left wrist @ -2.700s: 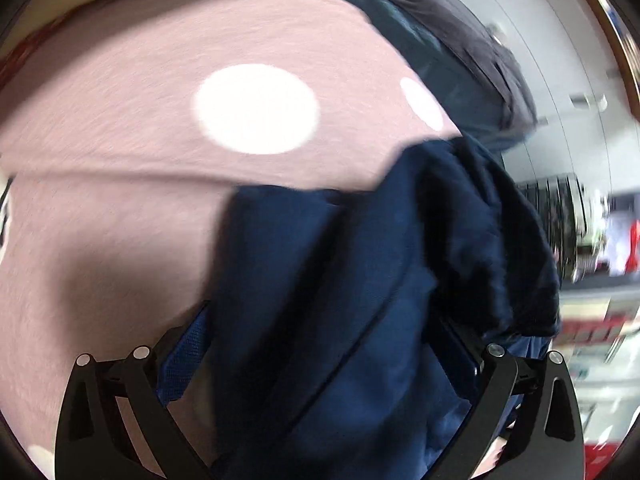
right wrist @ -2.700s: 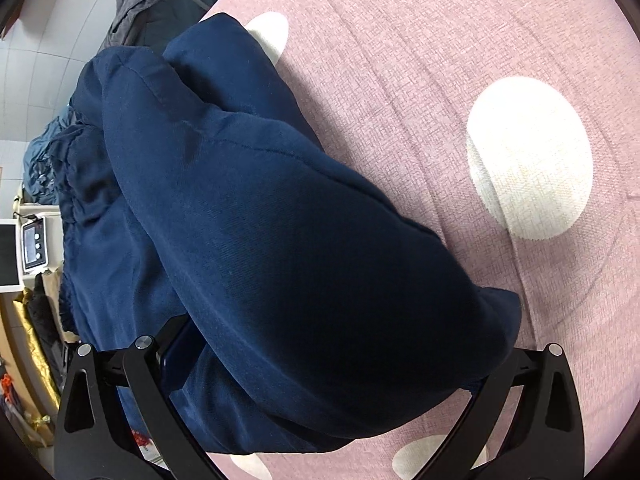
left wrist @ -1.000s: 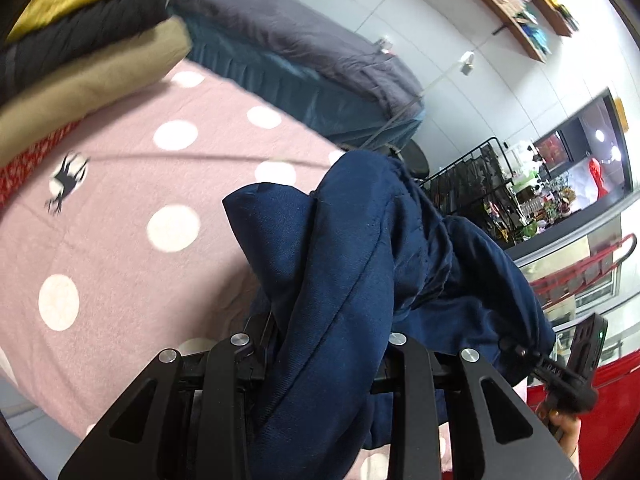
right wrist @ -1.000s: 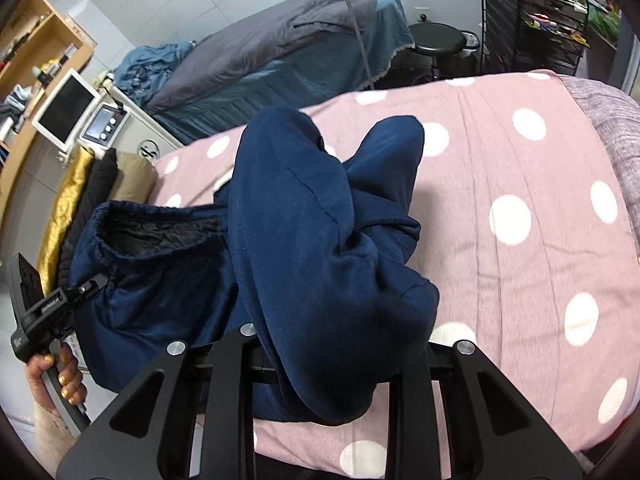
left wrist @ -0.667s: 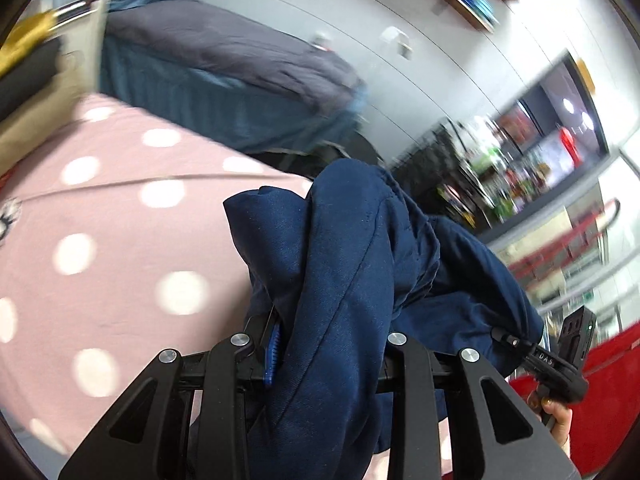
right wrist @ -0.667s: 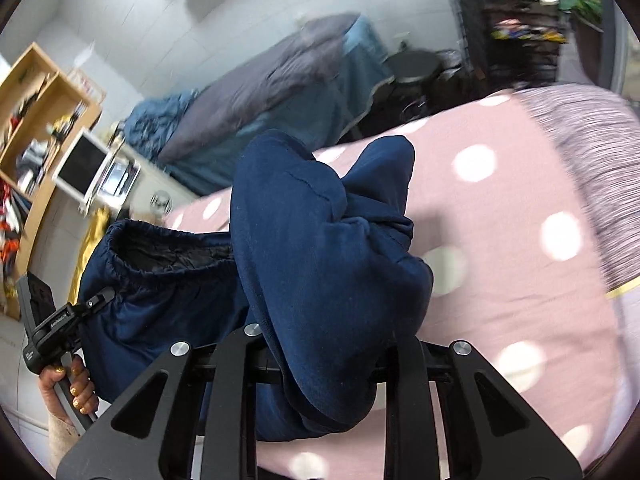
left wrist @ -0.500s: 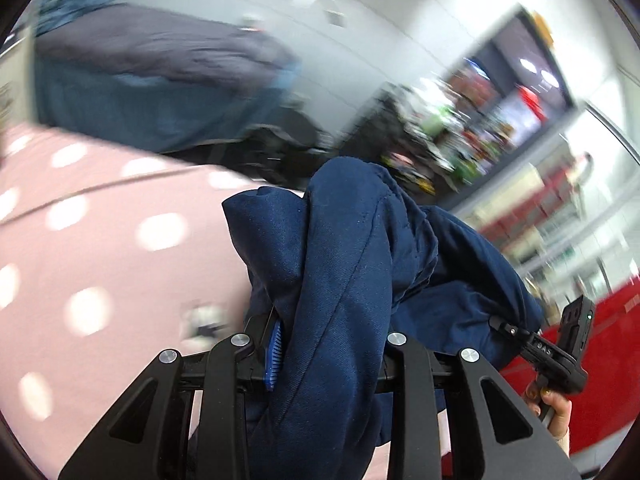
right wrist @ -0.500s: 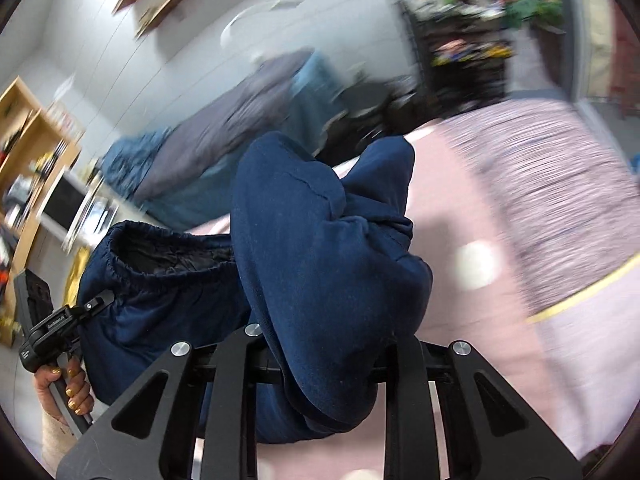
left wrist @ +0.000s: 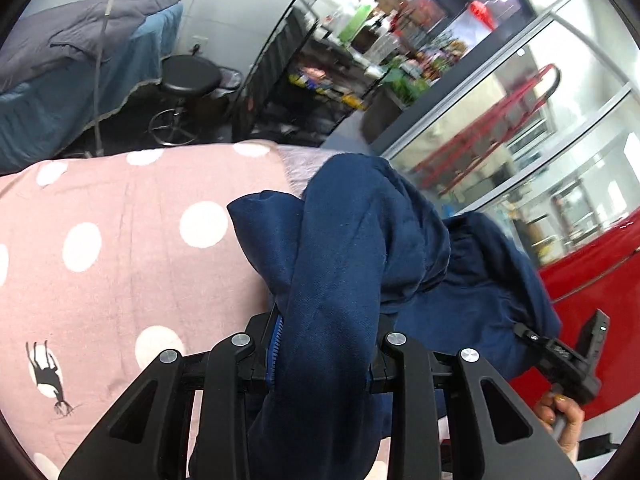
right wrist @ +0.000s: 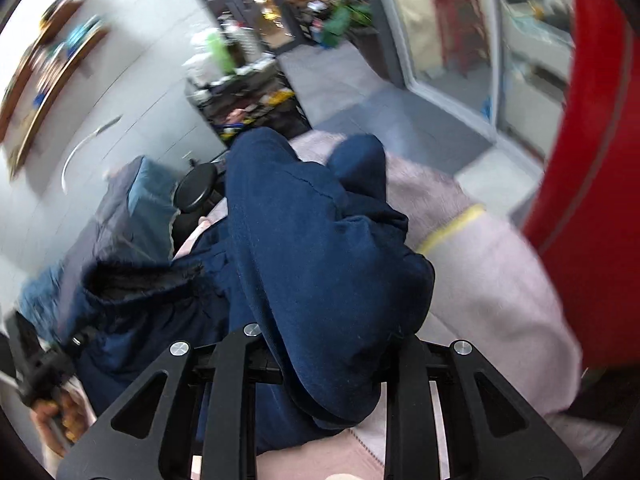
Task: Fold large clothes
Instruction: 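Grasp the jacket bundle with both tools and lift it, then lower the jacket bundle onto the bed and open both tools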
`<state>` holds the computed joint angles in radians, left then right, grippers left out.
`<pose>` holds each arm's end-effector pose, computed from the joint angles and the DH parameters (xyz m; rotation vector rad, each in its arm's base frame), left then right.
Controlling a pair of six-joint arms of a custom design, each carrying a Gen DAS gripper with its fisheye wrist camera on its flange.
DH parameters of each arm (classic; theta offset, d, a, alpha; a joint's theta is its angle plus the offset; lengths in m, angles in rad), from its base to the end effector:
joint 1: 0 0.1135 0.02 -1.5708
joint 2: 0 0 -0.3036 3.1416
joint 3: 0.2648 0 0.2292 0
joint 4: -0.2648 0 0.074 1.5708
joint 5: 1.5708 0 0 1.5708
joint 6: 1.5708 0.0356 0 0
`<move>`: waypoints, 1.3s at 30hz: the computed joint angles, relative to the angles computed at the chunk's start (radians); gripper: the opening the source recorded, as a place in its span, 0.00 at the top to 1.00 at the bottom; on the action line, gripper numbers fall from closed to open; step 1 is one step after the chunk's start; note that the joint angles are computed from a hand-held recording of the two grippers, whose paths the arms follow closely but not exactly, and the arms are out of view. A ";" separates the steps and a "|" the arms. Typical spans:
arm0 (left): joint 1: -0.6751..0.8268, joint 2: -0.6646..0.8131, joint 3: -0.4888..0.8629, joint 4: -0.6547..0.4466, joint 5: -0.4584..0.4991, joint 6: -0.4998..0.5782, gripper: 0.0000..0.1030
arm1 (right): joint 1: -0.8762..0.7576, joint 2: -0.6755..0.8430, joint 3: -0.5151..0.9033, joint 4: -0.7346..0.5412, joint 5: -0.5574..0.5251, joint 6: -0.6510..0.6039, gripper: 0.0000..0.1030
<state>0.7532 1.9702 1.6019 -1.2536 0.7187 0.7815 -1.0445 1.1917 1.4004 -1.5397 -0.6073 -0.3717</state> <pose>0.2793 0.2297 0.2689 0.0117 2.5790 -0.7431 0.0860 -0.1075 0.3998 0.7481 2.4298 0.4056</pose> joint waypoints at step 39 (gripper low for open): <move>0.112 0.069 -0.057 0.248 -0.235 0.069 0.37 | -0.332 0.099 0.059 0.035 0.164 0.159 0.39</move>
